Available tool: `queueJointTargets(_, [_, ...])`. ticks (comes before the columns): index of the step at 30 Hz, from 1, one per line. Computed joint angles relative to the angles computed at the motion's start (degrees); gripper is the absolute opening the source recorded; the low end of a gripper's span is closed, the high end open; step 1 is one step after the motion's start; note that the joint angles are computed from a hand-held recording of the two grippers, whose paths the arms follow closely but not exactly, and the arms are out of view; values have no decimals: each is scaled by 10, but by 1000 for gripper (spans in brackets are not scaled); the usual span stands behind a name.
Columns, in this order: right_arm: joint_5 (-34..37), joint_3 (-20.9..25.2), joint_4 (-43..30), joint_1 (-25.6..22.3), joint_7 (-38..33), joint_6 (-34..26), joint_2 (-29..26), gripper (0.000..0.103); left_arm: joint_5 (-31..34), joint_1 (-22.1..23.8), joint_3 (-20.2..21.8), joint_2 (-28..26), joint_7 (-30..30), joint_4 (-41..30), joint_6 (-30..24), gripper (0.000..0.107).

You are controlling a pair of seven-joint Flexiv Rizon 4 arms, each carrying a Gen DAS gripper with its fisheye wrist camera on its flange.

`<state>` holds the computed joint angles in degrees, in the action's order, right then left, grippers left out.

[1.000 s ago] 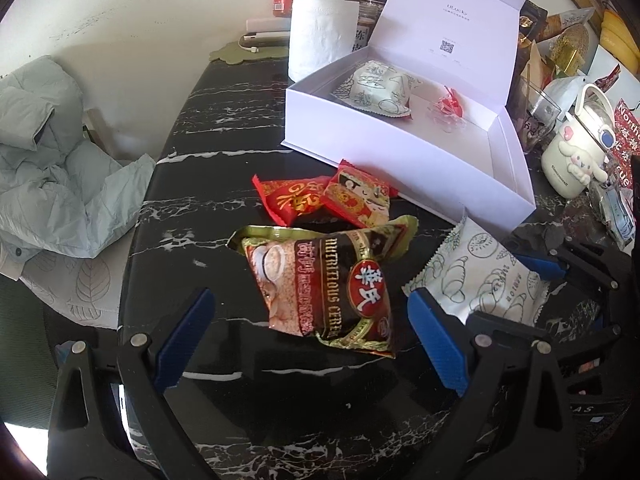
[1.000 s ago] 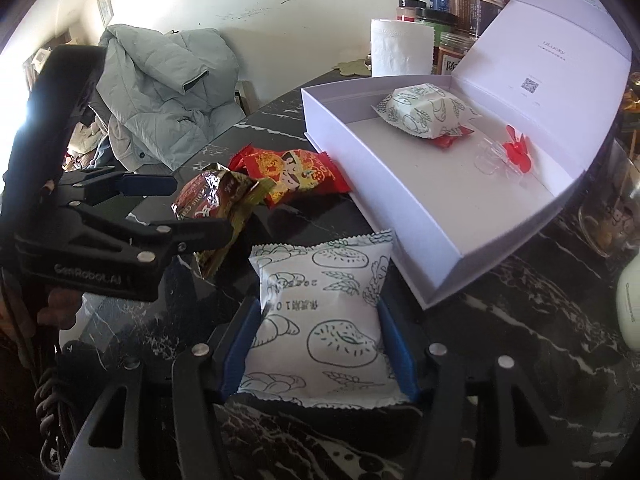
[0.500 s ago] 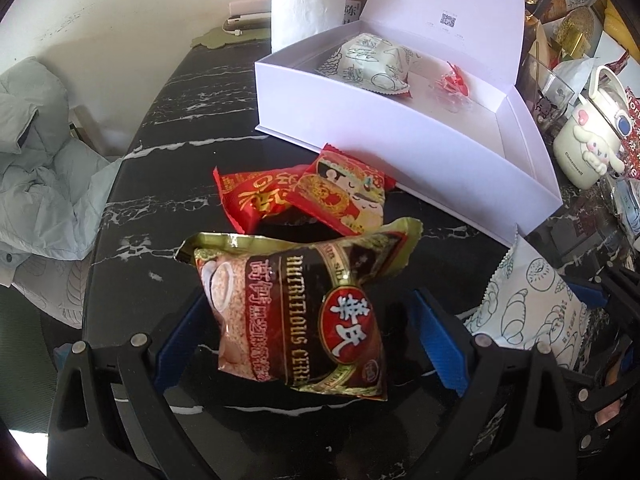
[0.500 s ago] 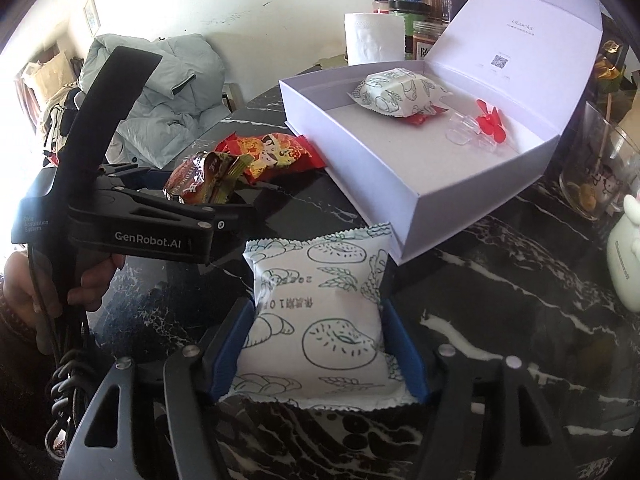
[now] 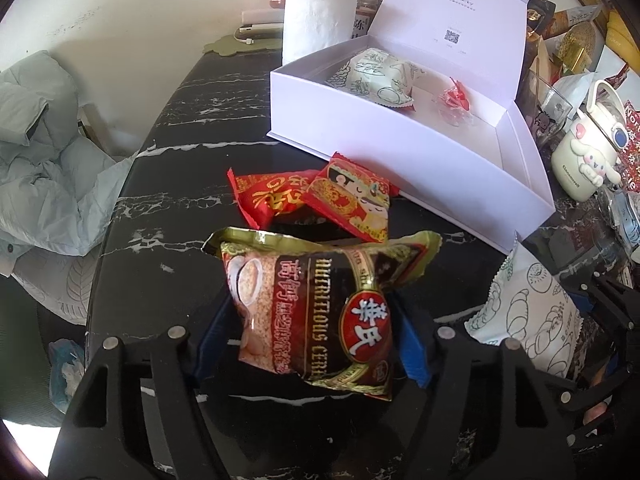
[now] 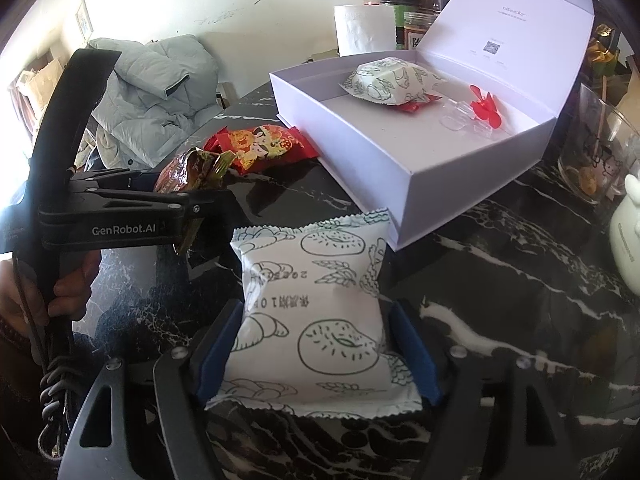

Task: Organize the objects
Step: 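Close left tool on cereal packet while right tool grasps white bagel-print bag, then lift both held packets and hold them above the table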

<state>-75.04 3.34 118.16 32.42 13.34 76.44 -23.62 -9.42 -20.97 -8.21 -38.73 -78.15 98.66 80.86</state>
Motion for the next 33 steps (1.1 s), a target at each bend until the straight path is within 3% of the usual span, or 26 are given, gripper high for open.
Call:
queueJointTargets(12, [-9,9,21,-4,15,-7,17,76,-3,16,-30,38,37,61,-1,68])
queueJointTargets(27, [-55,42,86,-26,96,-40,73,76,-19,5,-60,70,75,107,-8,68])
queueJointTargets(33, [-132,49,95,-49,170,-39,81,77,-3,-26,-36,63,72,96,-5,69])
